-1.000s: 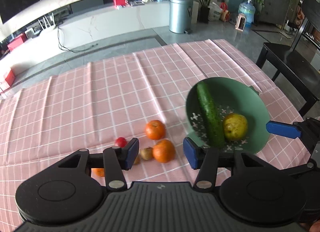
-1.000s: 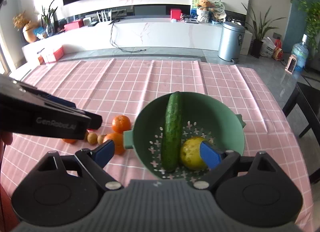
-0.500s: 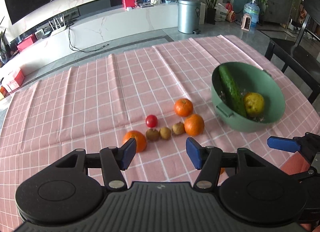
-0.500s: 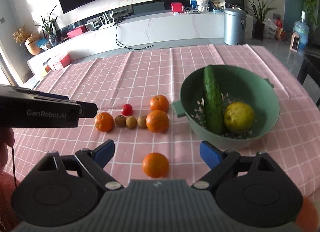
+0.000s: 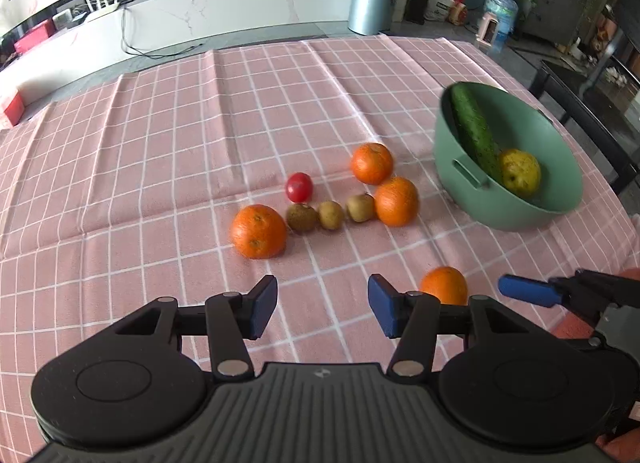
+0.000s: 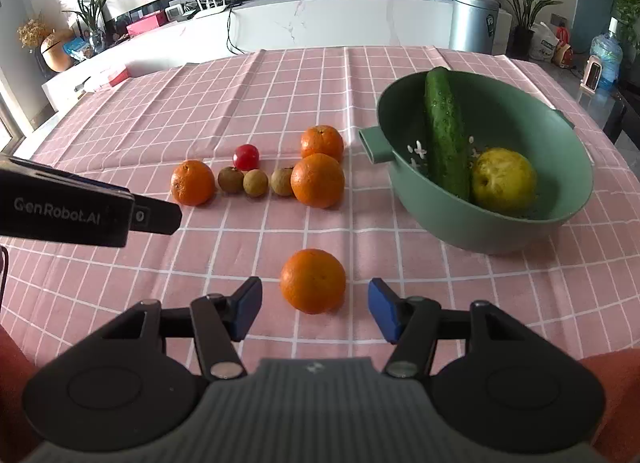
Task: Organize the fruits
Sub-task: 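Move the right tool back toward a mandarin orange on the cloth, then grasp a mandarin with the right tool while the left tool grasps another mandarin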
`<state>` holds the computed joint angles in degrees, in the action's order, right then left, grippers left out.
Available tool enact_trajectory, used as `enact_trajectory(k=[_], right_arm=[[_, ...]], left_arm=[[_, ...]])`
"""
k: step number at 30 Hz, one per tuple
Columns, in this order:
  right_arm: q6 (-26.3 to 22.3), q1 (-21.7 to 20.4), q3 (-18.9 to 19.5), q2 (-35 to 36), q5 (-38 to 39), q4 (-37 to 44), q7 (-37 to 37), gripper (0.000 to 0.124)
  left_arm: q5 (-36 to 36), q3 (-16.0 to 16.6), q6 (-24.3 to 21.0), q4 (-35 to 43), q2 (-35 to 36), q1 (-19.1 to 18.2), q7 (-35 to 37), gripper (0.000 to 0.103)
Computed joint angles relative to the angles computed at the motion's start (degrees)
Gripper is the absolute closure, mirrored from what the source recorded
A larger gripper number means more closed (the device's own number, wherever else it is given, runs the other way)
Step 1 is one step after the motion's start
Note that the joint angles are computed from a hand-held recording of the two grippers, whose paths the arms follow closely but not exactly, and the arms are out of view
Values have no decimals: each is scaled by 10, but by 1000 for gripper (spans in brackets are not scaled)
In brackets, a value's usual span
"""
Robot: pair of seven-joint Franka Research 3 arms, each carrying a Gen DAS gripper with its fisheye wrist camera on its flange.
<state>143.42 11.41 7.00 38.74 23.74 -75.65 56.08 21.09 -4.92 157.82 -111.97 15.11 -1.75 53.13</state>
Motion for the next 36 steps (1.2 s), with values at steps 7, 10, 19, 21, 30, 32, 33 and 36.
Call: enact_trajectory(k=[7,10,19,21,30,32,33,36], right_arm=[[-66,9,-9,53,-18,85,43,67],[-88,10,-10,72,-23,116,58,67],[-124,13,-11,107,-39,169,80,67],[-129,14,-12,110,-42,174,81,70],[-142,17,-15,120,-52,191,90,82],[-142,17,-14,120,-52,190,88,83],[-142,16,-14,120,-52,191,87,83],[-140,15,-13,119,-50,189,86,83]], left_arm=[[23,24,-9,37,37,1,-53,40],[19,24,-18,55,55,8,-58,40],[-5,16,-39,103,98,21,-36,40],[-7,17,-46,111,105,19,-32,41],[-15,17,-55,121,111,15,-26,58],[-10,21,-57,123,112,10,-33,59],[-9,22,-57,124,113,9,-37,59],[-8,22,-57,120,109,9,-48,60]])
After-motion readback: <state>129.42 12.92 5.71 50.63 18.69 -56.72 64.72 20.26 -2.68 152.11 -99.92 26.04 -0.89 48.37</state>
